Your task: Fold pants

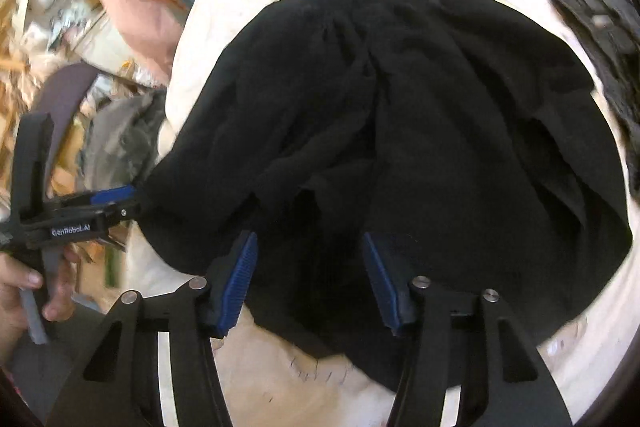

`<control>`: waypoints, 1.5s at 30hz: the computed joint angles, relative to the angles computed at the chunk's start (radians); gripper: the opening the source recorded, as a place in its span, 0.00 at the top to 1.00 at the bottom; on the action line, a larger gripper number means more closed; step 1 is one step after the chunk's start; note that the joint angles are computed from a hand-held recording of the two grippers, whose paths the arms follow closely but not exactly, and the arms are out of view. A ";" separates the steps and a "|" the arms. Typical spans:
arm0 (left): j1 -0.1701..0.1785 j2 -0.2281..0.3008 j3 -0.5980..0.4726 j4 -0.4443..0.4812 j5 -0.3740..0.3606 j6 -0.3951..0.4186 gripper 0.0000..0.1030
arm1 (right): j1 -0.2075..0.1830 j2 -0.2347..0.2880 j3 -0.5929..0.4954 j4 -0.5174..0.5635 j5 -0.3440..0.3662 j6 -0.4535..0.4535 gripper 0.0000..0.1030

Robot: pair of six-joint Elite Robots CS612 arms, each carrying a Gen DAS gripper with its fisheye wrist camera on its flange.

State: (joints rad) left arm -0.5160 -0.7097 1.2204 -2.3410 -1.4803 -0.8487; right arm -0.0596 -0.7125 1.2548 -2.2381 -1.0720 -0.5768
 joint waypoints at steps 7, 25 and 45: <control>0.021 -0.026 0.056 -0.140 -0.089 -0.053 1.00 | 0.004 -0.018 0.035 -0.067 -0.062 -0.112 1.00; 0.026 -0.064 0.095 0.090 -0.045 -0.164 0.96 | 0.004 -0.045 0.091 0.035 -0.454 -0.198 1.00; -0.061 0.032 -0.113 0.252 0.101 0.275 0.59 | 0.027 -0.009 0.021 0.066 -0.092 -0.278 0.57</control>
State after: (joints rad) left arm -0.5768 -0.6779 1.1073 -2.0893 -1.3793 -0.5737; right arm -0.0327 -0.7218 1.2758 -2.1722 -1.1638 -0.8548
